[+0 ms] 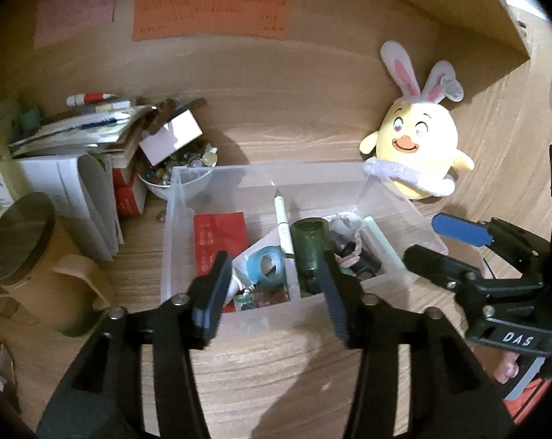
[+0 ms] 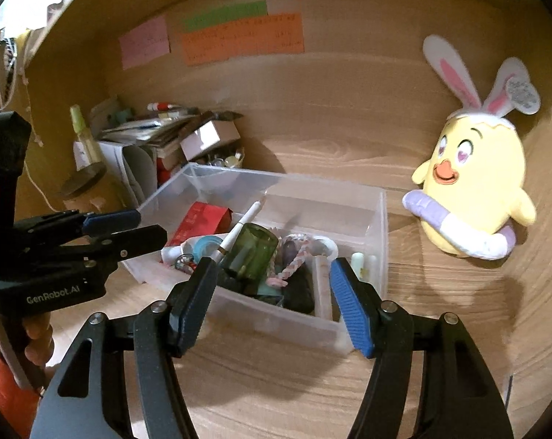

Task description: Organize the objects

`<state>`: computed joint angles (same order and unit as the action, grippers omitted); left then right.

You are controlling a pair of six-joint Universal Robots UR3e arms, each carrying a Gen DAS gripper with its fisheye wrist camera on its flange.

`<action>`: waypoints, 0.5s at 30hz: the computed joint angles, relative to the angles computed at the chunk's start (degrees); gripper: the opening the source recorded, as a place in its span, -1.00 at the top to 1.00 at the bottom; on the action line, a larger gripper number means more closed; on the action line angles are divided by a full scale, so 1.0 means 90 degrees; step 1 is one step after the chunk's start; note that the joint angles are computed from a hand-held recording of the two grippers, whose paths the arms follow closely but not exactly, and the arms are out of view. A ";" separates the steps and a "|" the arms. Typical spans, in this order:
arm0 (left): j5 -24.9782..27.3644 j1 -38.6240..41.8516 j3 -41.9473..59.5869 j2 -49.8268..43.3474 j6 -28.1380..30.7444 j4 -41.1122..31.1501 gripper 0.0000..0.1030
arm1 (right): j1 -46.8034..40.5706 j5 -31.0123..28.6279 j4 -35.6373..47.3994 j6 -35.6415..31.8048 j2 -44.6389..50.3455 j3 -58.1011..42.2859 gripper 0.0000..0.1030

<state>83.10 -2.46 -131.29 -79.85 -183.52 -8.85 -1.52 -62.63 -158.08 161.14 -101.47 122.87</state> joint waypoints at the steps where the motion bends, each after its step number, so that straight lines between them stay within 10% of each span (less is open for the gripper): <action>1: 0.0057 -0.0035 -0.0064 0.0085 0.0002 0.0039 -0.13 | -0.0085 0.0079 0.0025 -0.0054 -0.0160 0.0106 -0.29; 9: 0.0452 -0.0250 -0.0617 0.0659 -0.0134 0.0367 -0.81 | -0.0531 0.0403 -0.0038 -0.0259 -0.1232 0.0887 -0.67; 15: 0.0748 -0.0442 -0.0882 0.0827 -0.0166 0.0504 -0.89 | -0.0745 0.0519 -0.0280 -0.0369 -0.1811 0.1511 -0.99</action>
<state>89.83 -6.43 -139.22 -72.41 -185.01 -4.32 -8.23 -57.97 -160.60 157.81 -117.76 136.48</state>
